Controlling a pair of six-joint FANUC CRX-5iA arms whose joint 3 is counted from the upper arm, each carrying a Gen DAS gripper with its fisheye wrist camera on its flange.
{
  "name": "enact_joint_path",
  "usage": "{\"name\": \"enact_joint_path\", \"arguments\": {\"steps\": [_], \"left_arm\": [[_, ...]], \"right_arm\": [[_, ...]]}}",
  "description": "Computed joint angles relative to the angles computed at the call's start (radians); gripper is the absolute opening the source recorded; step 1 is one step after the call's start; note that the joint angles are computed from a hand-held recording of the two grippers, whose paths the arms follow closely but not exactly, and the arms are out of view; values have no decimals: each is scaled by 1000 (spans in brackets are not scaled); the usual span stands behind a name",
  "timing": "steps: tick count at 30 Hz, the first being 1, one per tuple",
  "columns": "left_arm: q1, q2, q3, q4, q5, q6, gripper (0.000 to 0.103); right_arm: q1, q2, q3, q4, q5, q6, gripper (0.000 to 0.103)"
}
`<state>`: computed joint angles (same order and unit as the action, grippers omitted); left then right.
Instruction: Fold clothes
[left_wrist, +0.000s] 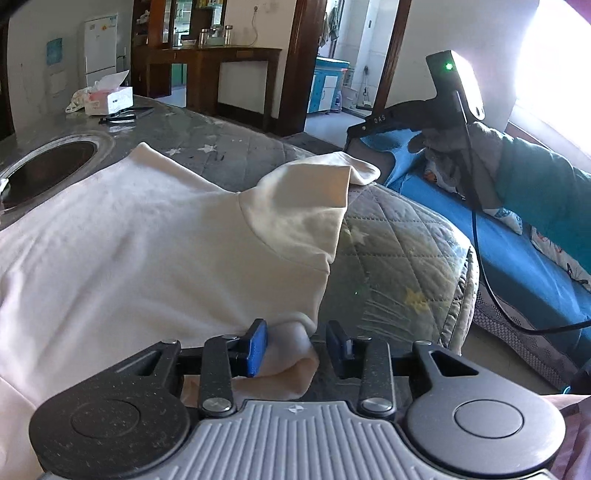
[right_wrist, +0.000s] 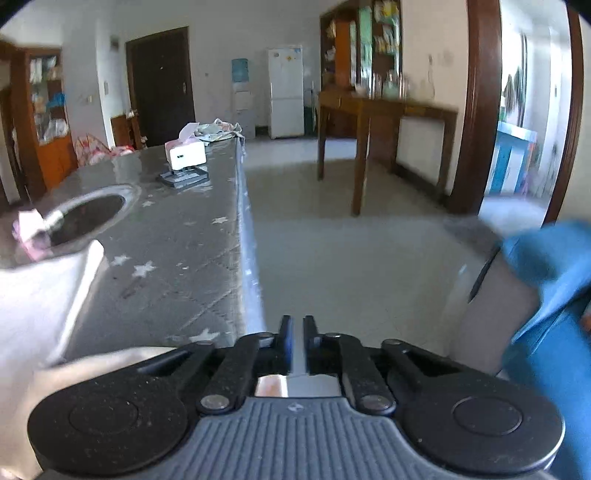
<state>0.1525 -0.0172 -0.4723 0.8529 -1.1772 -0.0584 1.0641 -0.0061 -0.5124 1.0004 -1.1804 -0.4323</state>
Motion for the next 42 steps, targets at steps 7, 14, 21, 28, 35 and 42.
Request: {"name": "enact_joint_path", "arguments": {"steps": [7, 14, 21, 28, 35, 42], "left_arm": [[-13, -10, 2, 29, 1, -9, 45], [-50, 3, 9, 48, 28, 11, 45], [-65, 32, 19, 17, 12, 9, 43], [-57, 32, 16, 24, -9, 1, 45], [-22, 13, 6, 70, -23, -13, 48], [69, -12, -7, 98, 19, -8, 51]], "right_arm": [[-23, -38, -50, -19, 114, -60, 31], [-36, -20, -41, -35, 138, -40, 3], [-24, 75, 63, 46, -36, 178, 2], [-69, 135, 125, 38, -53, 286, 4], [-9, 82, 102, 45, 90, 317, 16], [47, 100, 149, 40, 291, 410, 29]]}}
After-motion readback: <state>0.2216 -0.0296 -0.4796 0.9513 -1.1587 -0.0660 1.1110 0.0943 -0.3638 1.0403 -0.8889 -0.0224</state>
